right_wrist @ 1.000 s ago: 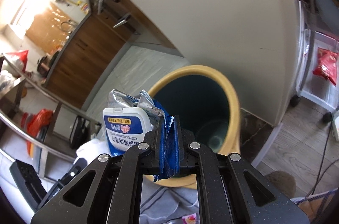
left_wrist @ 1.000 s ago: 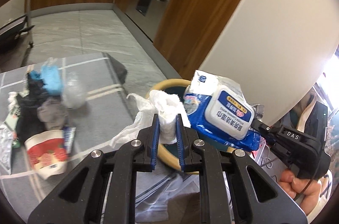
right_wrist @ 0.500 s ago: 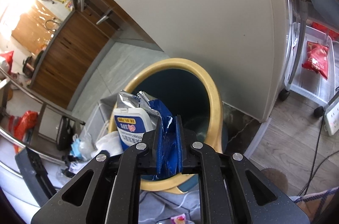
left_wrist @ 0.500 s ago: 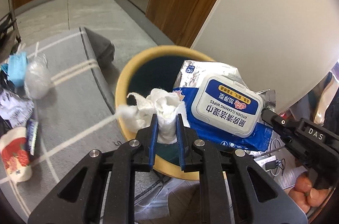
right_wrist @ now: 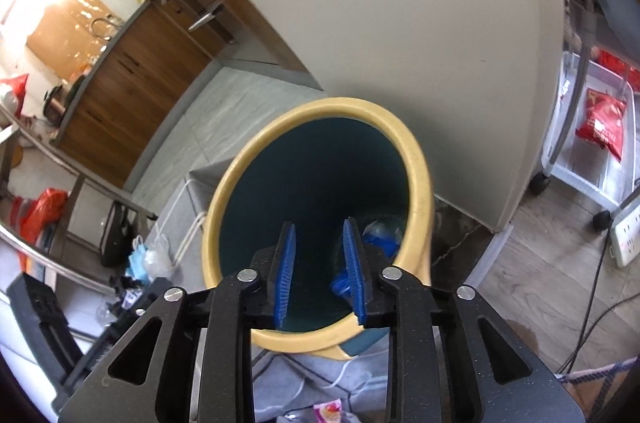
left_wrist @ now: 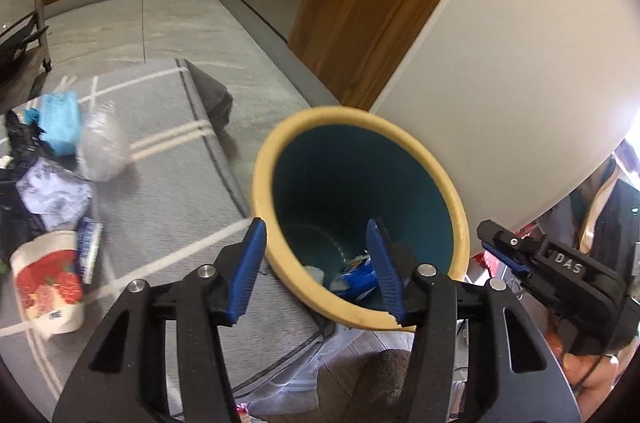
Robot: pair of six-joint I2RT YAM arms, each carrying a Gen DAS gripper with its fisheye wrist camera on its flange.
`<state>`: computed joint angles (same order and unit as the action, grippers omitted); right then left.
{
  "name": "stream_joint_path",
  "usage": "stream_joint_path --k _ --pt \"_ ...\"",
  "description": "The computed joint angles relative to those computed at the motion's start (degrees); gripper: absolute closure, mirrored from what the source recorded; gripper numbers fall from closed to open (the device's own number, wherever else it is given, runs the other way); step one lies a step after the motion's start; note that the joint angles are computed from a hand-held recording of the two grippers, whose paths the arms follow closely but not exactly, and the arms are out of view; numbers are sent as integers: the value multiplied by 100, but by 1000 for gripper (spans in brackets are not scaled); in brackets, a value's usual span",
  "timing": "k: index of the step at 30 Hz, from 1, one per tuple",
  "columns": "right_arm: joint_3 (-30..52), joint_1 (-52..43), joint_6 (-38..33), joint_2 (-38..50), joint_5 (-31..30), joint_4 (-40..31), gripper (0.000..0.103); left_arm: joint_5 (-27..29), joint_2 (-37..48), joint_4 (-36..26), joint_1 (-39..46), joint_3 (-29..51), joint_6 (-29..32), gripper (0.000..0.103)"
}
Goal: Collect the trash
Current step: 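Open both grippers to drop the tissue and wipes pack into the bin, then grasp the blue face mask with the left gripper while the right grasps the red-flowered cup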
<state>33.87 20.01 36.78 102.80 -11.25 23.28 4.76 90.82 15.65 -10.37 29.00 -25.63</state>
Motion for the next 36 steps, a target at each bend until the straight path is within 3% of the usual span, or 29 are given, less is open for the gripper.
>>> stream_joint_path --k 9,15,19,25,29,32,36 --pt "-4 485 -380 -370 309 -24 41 198 -1832 -671 810 -824 448 38" --pt "73 1038 -798 -586 761 -169 32 694 -3552 -2015 1942 -1092 1187 34" --pt "170 1356 -1019 -658 933 -270 28 1384 -4260 -3026 3452 -968 2174 32" --pt "358 1697 -1064 -598 1047 -427 27 2648 -3845 -3846 6223 -460 3860 32" --pt "453 1852 -1085 -579 1065 -530 26 2972 -3126 -3891 7348 -115 4614 31" --pt "556 2021 -1092 -494 1130 -591 26 3006 -2386 -3547 7879 92 4795 31" --pt "724 2222 -1122 -358 1145 -718 26 2563 -1204 -2723 8067 314 4668 31"
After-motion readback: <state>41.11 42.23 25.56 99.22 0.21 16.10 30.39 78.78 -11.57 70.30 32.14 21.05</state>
